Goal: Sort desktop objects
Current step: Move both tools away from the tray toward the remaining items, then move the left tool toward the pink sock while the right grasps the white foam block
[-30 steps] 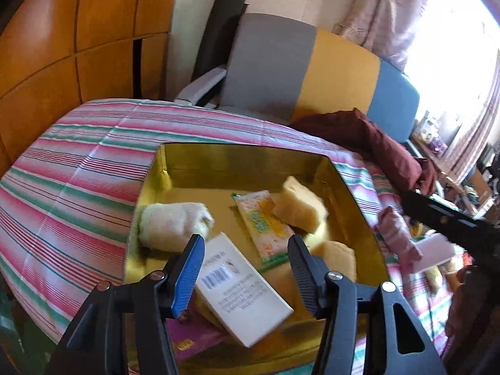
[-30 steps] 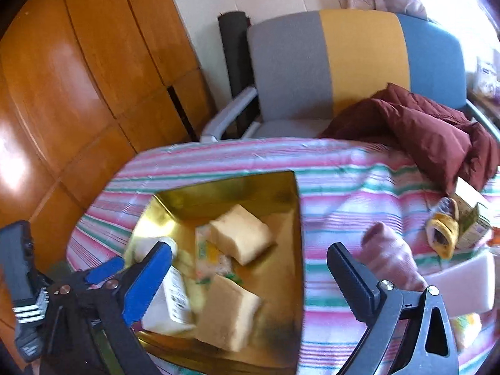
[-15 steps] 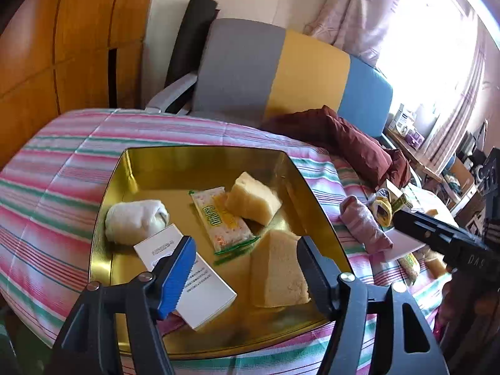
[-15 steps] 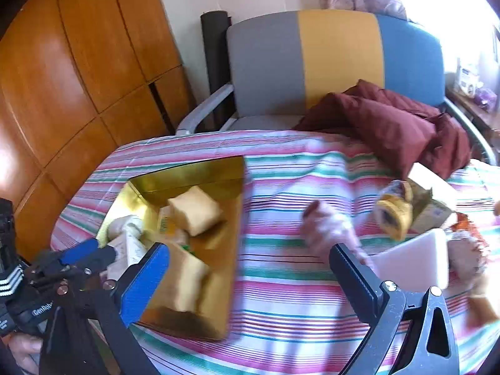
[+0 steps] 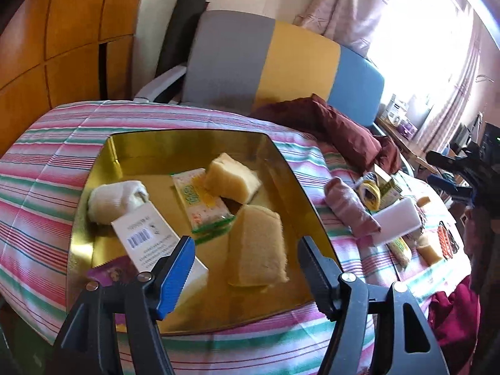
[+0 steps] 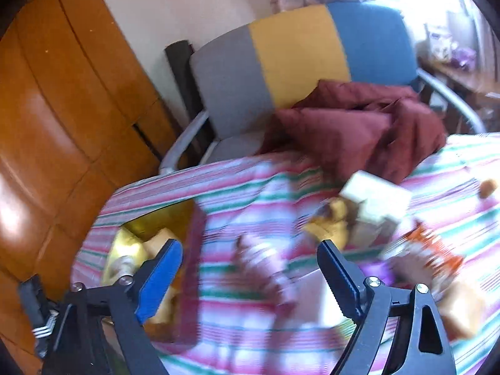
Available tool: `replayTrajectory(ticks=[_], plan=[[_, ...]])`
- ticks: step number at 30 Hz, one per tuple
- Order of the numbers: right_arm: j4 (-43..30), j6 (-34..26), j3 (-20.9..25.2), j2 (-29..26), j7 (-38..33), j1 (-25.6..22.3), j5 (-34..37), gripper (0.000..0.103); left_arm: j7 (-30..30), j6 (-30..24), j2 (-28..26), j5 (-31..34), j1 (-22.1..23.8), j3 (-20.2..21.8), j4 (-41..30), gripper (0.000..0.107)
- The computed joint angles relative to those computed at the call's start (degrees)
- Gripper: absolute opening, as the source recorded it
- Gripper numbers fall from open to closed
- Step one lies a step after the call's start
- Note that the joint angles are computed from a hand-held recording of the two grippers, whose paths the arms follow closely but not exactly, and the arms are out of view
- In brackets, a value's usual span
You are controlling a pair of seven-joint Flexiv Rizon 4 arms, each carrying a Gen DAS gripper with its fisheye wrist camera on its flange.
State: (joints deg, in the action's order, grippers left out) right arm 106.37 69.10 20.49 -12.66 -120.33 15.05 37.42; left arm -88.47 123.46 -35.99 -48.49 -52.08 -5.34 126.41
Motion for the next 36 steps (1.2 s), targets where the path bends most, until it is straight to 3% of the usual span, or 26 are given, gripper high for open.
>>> replayTrajectory(ticks=[4, 7, 9, 12, 14, 16, 20, 23, 26, 29, 31, 33, 36], plan=[[-2.35, -0.21, -0.94, -2.48, -1.13, -1.93, 1.14, 0.088, -1.95, 0.65, 0.03, 4.77, 1.81, -1.4, -0.07, 0.079], [-4.83, -3.57, -0.41, -5.06, -1.99, -5.26, 5.0, 0.088, -1.43, -1.65, 0.22, 6.36, 1.53, -1.14, -1.35, 0.081], [-5.29, -6.75, -2.06, -6.16, 2.34, -4.49, 1.27, 0.088, -0.52, -3.52, -0.12, 5.85, 0.17, -0.37, -2.94, 0.081], [-4.63, -5.98, -1.92, -6.26, 3.53, -3.94, -1.21, 0.088, 0.8, -7.76, -0.4, 5.91, -1.37, 0.89, -5.63, 0.08], [-4.21, -5.68, -1.31, -5.91, 3.54, -4.16, -1.44, 0.088, -1.07, -8.93, -0.47, 9.95, 1.04, -0.94, -6.84, 0.079], [-3.51, -4.95, -1.43, -5.74, 4.22, -3.57, -2.88, 0.088, -1.57, -11.67, -0.53, 11.33, 0.65, -0.02, -8.41, 0.079], [-3.18, -5.14, -1.68, -6.23, 6.59, -3.28, -5.3, 0.078, -3.3, -15.92, -1.17, 16.36, 3.13, -1.92, -11.8, 0.078], [-3.12, -5.34, -1.27, -6.46, 7.04, -3.54, -6.05, 0.078, -4.01, -19.39, -1.84, 17.67, 1.11, 0.5, -14.68, 0.078], [-3.64, -6.57, -0.92, -6.72, 7.37, -4.14, -5.79, 0.078, -4.67, -20.72, -2.56, 21.81, 5.63, -4.15, -16.46, 0.078], [-3.88, -7.03, -1.25, -7.0, 8.59, -3.99, -6.22, 0.078, -6.06, -20.68, -4.32, 26.66, 15.39, -14.99, -17.13, 0.078], [-3.7, -6.99, -1.83, -7.16, 10.28, -3.49, -7.34, 0.078, -7.1, -20.97, -5.9, 29.11, 19.61, -19.71, -18.13, 0.078], [-3.42, -6.83, -2.52, -7.38, 12.17, -2.94, -8.97, 0.075, -8.39, -21.95, -7.07, 30.43, 21.14, -21.31, -19.8, 0.078], [-2.18, -6.32, -4.89, -7.89, 17.96, -0.86, -14.71, 0.049, -10.1, -24.03, -8.09, 31.8, 20.7, -20.32, -22.79, 0.078]])
